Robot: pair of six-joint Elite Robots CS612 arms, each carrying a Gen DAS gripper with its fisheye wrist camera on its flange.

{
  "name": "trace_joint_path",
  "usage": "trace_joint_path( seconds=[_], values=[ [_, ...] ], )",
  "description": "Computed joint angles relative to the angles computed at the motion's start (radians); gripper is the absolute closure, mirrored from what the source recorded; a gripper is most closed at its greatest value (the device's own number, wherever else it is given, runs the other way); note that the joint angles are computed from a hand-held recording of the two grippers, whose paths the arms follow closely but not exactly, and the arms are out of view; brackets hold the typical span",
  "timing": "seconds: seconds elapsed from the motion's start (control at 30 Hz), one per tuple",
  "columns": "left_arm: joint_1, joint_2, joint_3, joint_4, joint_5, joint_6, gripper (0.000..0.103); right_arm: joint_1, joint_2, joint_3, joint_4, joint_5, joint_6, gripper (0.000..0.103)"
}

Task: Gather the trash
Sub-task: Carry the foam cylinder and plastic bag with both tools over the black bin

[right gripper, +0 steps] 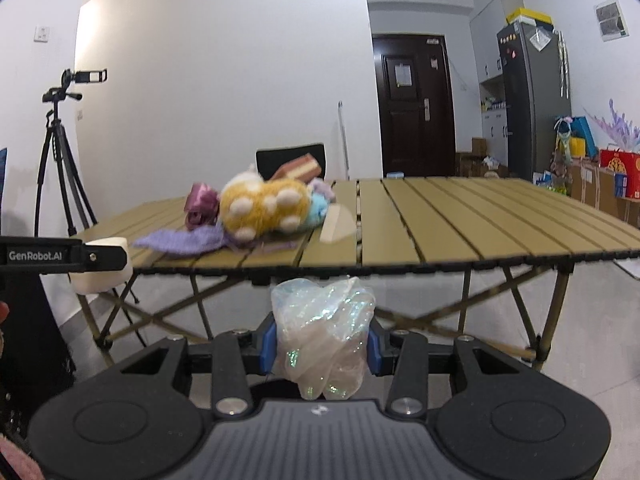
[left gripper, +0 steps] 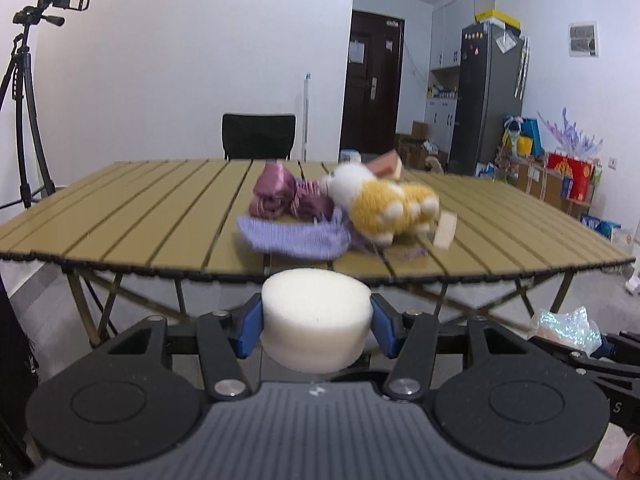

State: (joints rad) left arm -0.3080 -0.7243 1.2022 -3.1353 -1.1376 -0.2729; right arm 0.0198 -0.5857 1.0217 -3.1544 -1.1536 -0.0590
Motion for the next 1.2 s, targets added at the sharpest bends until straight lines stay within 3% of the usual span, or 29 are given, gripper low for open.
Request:
trace_joint_path(
  seconds=[0.6, 0.87, 1.2],
  values=[
    [-0.021, -0.039, 0.120, 0.132, -0.067, -0.038, 0.047, 0.003, -0.072, 0.158, 0.129, 0.002, -0.122, 0.062],
    [-0.017, -0.034, 0.122, 0.280, -0.097, -0.089, 0.047, 0.012, -0.080, 0.176, 0.255, -0.032, -0.173, 0.062],
    [0.009, -0.010, 0.076, 0.469, -0.158, -0.192, 0.047, 0.018, -0.045, 0.120, 0.416, -0.110, -0.147, 0.062]
  ],
)
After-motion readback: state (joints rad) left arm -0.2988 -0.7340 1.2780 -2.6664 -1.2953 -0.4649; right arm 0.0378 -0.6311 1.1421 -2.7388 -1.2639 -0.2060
